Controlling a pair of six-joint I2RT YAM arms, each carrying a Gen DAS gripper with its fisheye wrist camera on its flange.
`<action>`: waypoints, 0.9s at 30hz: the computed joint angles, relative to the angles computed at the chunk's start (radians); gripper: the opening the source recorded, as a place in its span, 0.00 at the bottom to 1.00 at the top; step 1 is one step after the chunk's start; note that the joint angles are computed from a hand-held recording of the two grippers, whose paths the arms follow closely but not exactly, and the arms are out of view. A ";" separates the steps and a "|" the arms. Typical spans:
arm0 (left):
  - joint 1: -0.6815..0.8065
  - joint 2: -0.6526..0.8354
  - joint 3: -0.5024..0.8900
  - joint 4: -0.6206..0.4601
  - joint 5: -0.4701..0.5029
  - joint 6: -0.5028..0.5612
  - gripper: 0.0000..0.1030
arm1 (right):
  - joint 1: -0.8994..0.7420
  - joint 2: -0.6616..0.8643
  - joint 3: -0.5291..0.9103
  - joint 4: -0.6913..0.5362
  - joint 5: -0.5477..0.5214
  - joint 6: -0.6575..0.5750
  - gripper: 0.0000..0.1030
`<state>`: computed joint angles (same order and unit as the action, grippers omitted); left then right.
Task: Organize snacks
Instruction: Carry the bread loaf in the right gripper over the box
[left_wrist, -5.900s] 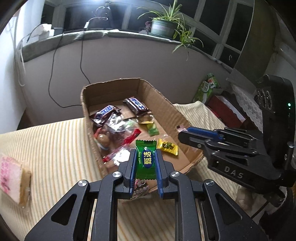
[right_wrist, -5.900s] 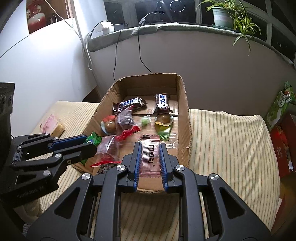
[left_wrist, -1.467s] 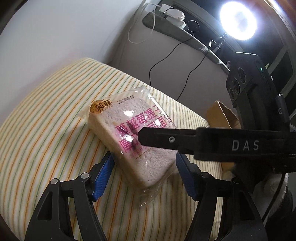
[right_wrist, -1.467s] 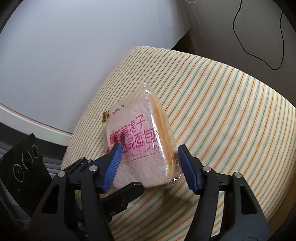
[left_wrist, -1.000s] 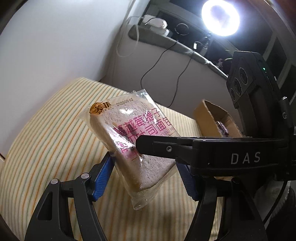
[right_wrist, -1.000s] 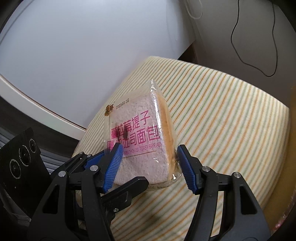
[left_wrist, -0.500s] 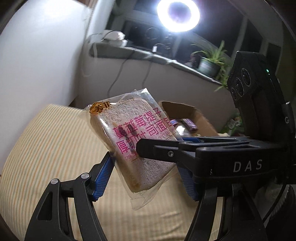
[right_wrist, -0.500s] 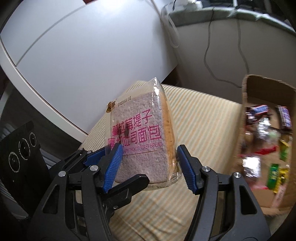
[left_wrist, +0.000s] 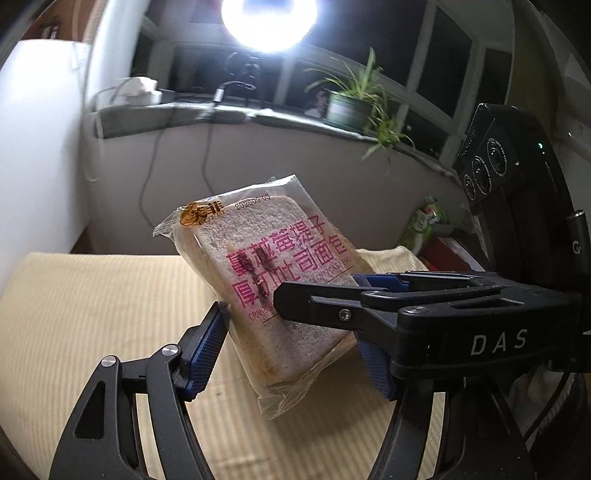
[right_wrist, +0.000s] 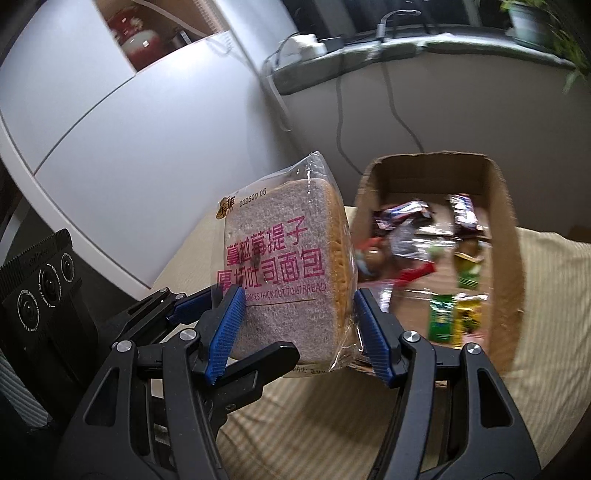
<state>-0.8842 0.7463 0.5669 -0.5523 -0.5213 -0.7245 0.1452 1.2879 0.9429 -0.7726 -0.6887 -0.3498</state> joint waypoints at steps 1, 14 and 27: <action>-0.003 0.024 0.005 0.019 0.006 0.005 0.65 | -0.028 0.016 0.009 -0.007 -0.009 -0.018 0.62; 0.095 0.319 0.064 0.242 0.161 0.110 0.66 | -0.181 0.237 0.092 0.019 -0.047 -0.078 0.62; 0.195 0.433 0.102 0.293 0.241 0.161 0.66 | -0.162 0.353 0.159 0.058 -0.039 -0.041 0.62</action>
<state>-0.6888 1.1796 0.6693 -0.2594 -0.2802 -0.5637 -0.0165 1.6407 1.1022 -0.7142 -0.7275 -0.3908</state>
